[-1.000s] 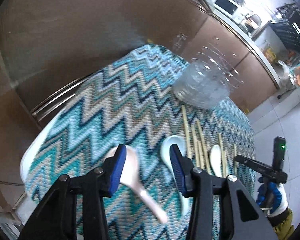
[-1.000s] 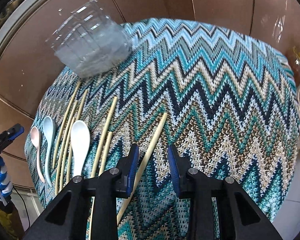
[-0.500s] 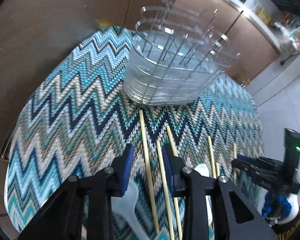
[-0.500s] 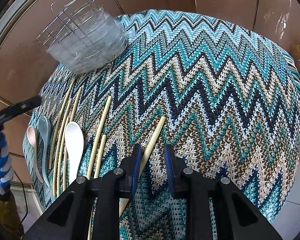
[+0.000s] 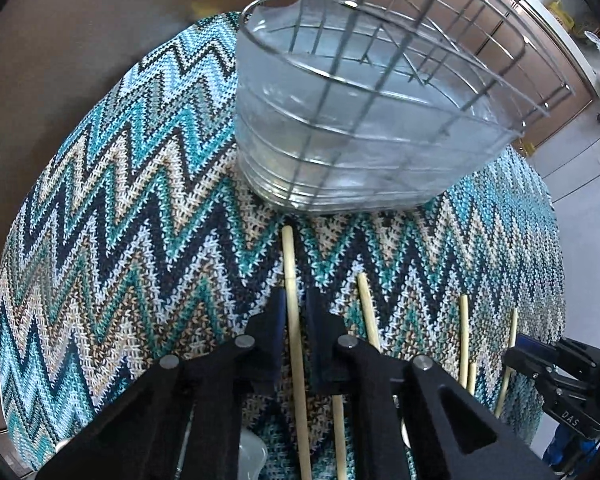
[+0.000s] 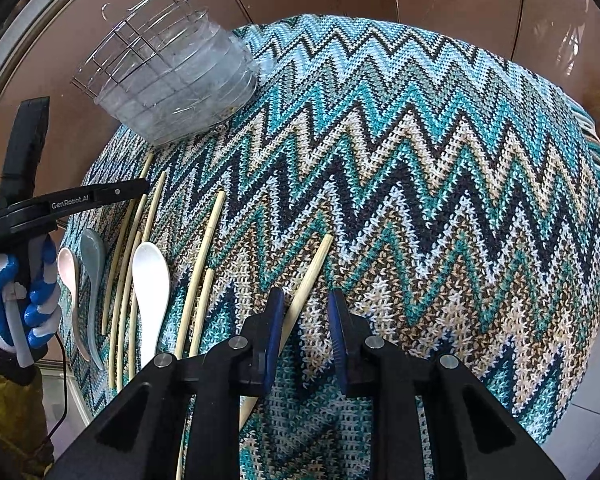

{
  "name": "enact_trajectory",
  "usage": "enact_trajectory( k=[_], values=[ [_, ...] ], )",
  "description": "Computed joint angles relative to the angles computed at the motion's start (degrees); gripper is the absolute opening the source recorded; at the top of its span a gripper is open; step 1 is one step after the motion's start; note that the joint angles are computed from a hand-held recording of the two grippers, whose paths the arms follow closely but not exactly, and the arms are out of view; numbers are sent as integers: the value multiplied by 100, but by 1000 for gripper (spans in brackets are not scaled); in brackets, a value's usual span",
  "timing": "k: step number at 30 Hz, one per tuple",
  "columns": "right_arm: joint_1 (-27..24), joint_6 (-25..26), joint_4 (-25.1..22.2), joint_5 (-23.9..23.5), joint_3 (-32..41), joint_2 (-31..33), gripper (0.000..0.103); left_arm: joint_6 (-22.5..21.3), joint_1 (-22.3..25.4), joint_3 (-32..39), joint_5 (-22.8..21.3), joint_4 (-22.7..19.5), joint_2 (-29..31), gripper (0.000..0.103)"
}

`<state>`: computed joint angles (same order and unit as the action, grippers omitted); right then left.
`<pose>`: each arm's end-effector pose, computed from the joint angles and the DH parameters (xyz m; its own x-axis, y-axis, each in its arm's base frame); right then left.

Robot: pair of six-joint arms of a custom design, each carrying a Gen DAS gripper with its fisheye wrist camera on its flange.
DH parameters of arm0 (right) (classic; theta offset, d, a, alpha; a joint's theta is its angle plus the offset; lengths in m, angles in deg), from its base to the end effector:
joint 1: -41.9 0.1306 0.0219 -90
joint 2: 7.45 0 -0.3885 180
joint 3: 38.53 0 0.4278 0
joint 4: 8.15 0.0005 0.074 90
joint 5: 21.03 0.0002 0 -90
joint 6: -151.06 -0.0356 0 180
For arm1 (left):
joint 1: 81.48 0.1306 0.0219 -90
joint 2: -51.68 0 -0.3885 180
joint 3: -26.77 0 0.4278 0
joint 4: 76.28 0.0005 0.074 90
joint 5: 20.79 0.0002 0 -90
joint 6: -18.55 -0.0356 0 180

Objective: Organize utensils
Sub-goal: 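Close the right tool on a bamboo chopstick while the left tool grasps another chopstick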

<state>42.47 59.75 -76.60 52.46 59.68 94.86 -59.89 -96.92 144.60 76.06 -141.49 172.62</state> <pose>0.5635 0.0152 0.3764 -0.9558 0.0124 -0.2936 -0.0729 0.9578 0.2779 0.6629 -0.1880 0.3389 -0.9390 0.0529 -0.3397 0.1211 0.9757 -0.1826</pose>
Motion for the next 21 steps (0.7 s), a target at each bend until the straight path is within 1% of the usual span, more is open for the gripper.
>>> enact_trajectory(
  k=[5,7,9,12,17,21],
  values=[
    [129,-14,-70,160,81,39,22,50,-32,89,-21,-2,67,5],
    [162,-58,-32,211,64,36,13,98,-79,89,-41,49,68,5],
    [158,-136,14,151,42,41,12,106,-101,20,-13,146,24,5],
    [120,-215,97,31,-42,-20,6,141,-127,-247,73,356,-207,5],
    [74,-244,208,-165,-268,-320,6,113,-118,-618,119,603,-635,5],
    [112,-272,383,-281,-477,-719,6,9,-60,-1062,211,896,-1220,5]
  ],
)
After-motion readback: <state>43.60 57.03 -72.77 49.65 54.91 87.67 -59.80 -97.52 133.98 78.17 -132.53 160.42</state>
